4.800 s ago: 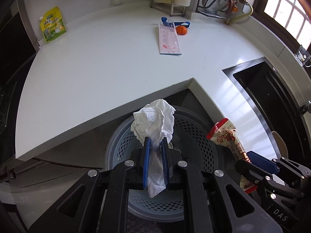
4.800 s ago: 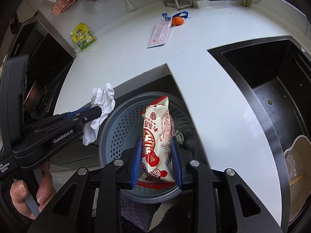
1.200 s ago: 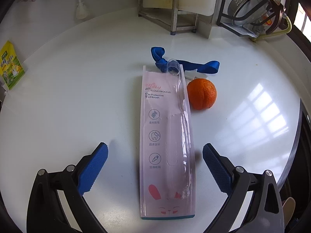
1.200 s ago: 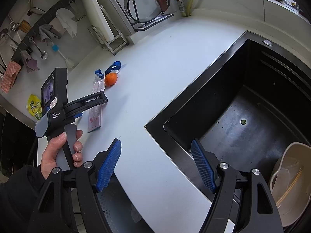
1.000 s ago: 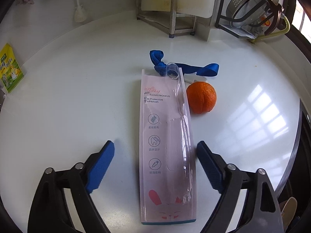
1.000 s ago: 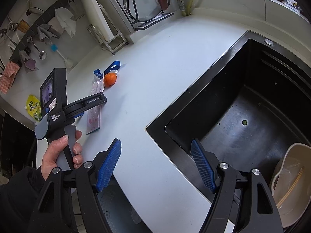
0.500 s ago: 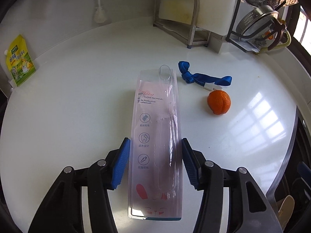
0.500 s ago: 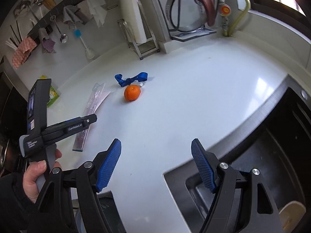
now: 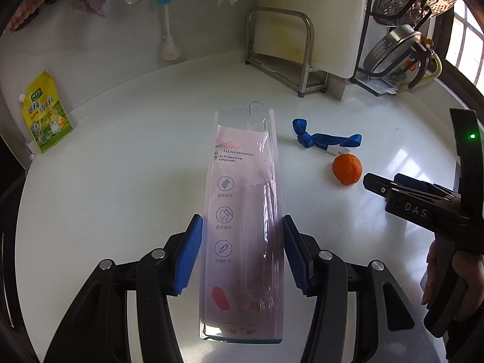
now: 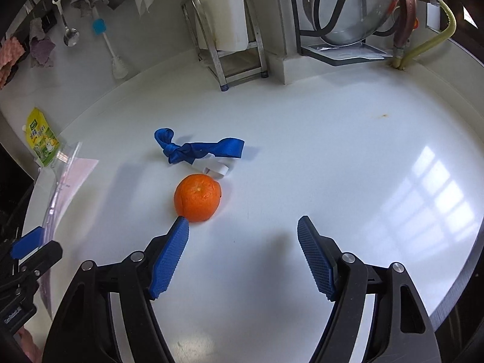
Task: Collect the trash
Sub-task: 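Grasp the orange and blue ribbon with the right tool while the left tool holds the package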
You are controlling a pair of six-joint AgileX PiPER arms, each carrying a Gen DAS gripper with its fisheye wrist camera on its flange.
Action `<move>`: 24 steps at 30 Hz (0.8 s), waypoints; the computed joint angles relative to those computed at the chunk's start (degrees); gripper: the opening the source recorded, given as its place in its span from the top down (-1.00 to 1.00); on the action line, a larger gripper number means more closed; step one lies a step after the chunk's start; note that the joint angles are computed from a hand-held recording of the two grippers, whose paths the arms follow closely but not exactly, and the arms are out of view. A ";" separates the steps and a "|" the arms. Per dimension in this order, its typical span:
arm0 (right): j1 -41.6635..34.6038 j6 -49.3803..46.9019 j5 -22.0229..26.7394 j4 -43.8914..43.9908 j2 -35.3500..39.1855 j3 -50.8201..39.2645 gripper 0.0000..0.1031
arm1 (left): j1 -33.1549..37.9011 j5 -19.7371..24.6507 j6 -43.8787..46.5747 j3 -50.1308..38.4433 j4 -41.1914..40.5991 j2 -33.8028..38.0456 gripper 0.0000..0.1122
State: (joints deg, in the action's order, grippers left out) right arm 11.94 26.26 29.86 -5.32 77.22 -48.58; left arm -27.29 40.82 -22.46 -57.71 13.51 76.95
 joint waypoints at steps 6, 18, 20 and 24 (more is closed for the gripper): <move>1.92 2.21 -1.02 -1.34 4.86 -3.57 -0.38 | 2.91 -1.03 5.12 -0.48 -3.81 0.57 0.08; 11.41 18.28 -0.50 -13.30 8.47 -7.07 -0.38 | 8.01 -1.68 13.28 -1.13 -10.08 1.87 0.08; 11.76 21.28 -1.25 -14.26 6.27 -4.99 -0.38 | 8.85 -1.77 14.58 -1.20 -11.22 1.84 0.08; 11.45 21.79 -1.57 -11.42 3.61 -2.39 -0.38 | 10.28 -1.77 17.10 -1.43 -13.66 2.06 0.08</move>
State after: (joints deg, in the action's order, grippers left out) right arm 23.40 48.04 28.29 -16.74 80.83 -50.98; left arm -17.01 39.05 -5.37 -59.14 -0.16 79.01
